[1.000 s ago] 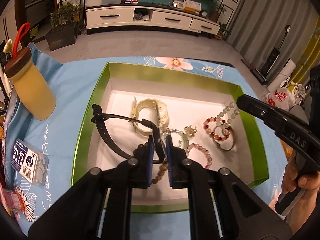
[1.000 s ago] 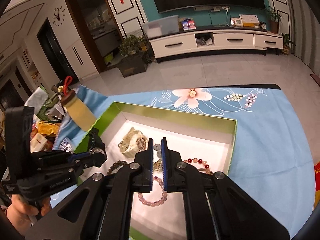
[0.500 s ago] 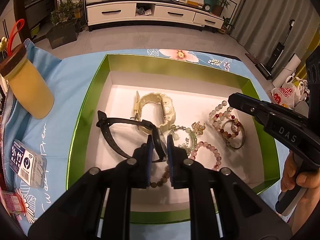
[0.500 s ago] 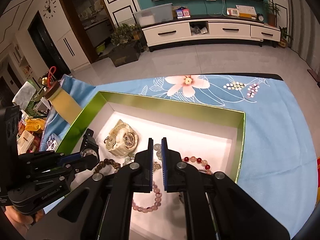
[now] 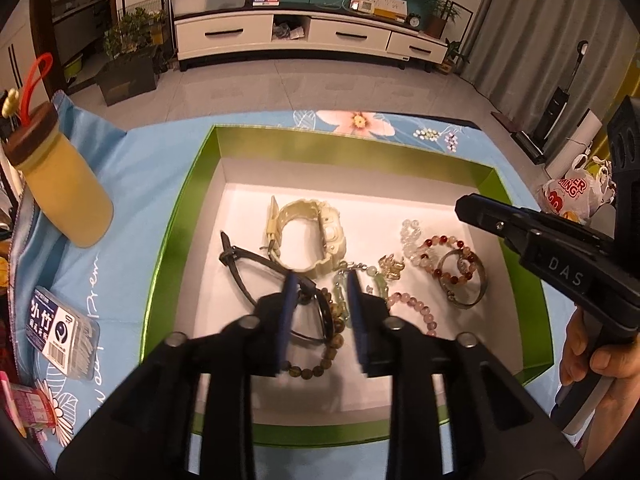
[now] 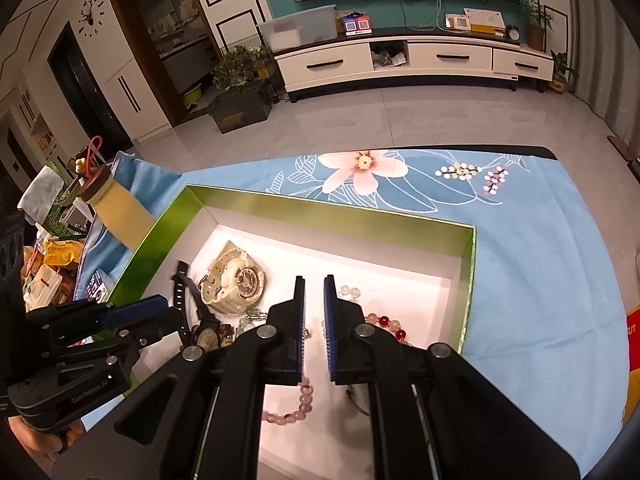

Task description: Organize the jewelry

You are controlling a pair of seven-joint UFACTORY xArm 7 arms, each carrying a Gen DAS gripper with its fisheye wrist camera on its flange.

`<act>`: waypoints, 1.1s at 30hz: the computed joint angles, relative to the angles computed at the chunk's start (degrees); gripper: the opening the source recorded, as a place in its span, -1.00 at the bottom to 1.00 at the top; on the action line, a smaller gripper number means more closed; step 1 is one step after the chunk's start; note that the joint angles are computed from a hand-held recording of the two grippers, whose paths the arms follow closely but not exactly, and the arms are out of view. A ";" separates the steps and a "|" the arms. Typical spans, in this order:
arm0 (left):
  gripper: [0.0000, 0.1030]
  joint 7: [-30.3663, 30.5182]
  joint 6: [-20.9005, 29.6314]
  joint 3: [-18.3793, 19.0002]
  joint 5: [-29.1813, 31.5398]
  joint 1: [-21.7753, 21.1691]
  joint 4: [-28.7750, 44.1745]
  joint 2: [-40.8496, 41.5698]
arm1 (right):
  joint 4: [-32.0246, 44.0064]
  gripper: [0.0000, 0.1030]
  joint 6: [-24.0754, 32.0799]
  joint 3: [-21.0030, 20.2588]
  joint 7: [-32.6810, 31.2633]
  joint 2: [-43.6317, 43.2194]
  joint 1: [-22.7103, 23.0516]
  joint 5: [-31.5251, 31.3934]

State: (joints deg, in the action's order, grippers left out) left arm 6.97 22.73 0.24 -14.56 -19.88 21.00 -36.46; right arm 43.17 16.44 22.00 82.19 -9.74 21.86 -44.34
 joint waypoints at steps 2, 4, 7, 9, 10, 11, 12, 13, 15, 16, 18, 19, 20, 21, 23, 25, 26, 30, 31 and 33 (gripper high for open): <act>-0.31 -0.39 0.28 -0.52 0.44 0.29 -0.15 -1.21 | -0.20 -0.84 0.69 0.10 -0.43 -0.67 0.35 0.44; -0.10 -0.88 0.73 -0.87 0.84 0.52 -0.50 -2.77 | -0.48 -0.79 1.49 0.32 -1.24 -1.56 0.72 1.21; 0.18 -2.53 1.64 -2.23 2.26 1.49 -0.98 -5.58 | -1.21 -0.37 3.75 1.15 -2.62 -3.89 1.34 2.88; 0.38 -3.66 2.86 -2.81 3.29 2.26 -1.26 -7.78 | -1.65 -0.16 5.76 1.92 -3.51 -5.73 1.64 4.04; 0.45 -4.18 3.39 -3.06 3.88 2.69 -1.33 -8.75 | -1.82 -0.09 6.74 2.29 -4.05 -6.52 1.75 4.71; 0.50 -4.46 3.92 -3.08 4.37 2.90 -1.37 -9.64 | -1.95 0.09 8.08 2.70 -4.58 -7.41 1.92 5.51; 0.54 -4.97 4.70 -3.30 4.93 3.34 -1.28 -10.59 | -2.10 0.27 9.81 3.07 -5.26 -8.45 2.23 6.59; 0.65 -5.34 5.32 -3.32 5.42 3.74 -1.37 -11.48 | -2.06 0.35 11.45 3.35 -6.09 -9.26 2.55 7.73; 0.79 -6.60 6.71 -3.77 6.30 4.65 -1.15 -12.98 | -2.05 0.61 14.96 3.80 -7.95 -10.95 3.36 10.19; 0.89 -7.13 8.03 -3.82 6.68 5.00 -0.72 -13.63 | -1.94 0.66 16.51 4.03 -8.75 -11.54 3.66 11.25; 0.96 -8.39 10.90 -4.21 7.53 5.92 0.41 -14.37 | -0.77 0.96 21.71 4.36 -11.37 -12.58 4.82 14.31; 0.96 -9.13 12.49 -4.50 7.94 6.40 1.07 -14.81 | -0.14 0.97 24.02 4.73 -12.04 -12.93 5.09 15.22; 0.96 -10.14 14.34 -5.10 8.60 7.19 1.93 -15.16 | 0.57 0.97 26.32 5.04 -12.76 -13.50 5.39 15.96; 0.96 -11.18 16.47 -5.57 9.21 7.94 2.99 -15.41 | 1.52 0.97 28.46 5.30 -13.56 -13.88 5.66 16.62; 0.96 -12.20 19.55 -5.25 9.39 8.16 4.86 -15.76 | 3.66 0.97 32.40 5.66 -15.09 -14.45 6.14 17.91; 0.96 -12.31 22.20 -4.43 8.98 7.72 6.64 -16.26 | 5.52 0.97 35.27 5.76 -16.27 -15.00 6.59 19.35; 0.96 -12.21 23.57 -4.11 8.82 7.59 7.63 -16.39 | 6.44 0.97 36.39 5.65 -17.15 -15.35 6.91 20.19; 0.96 -12.14 27.47 -3.71 7.81 7.22 11.13 -16.03 | 10.30 0.97 41.73 7.06 -17.73 -15.20 6.45 20.53; 0.96 -12.10 27.95 -3.74 7.53 7.11 11.89 -15.77 | 10.56 0.97 41.71 6.88 -17.89 -15.26 6.55 20.87; 0.96 -12.79 29.24 -5.21 8.68 8.13 13.66 -14.73 | 10.90 0.97 41.27 6.26 -17.94 -15.21 6.74 22.37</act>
State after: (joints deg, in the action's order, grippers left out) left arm -5.83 51.97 -4.97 -5.88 -11.75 34.66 -51.19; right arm 54.07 57.71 28.26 64.24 -24.95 28.60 -21.97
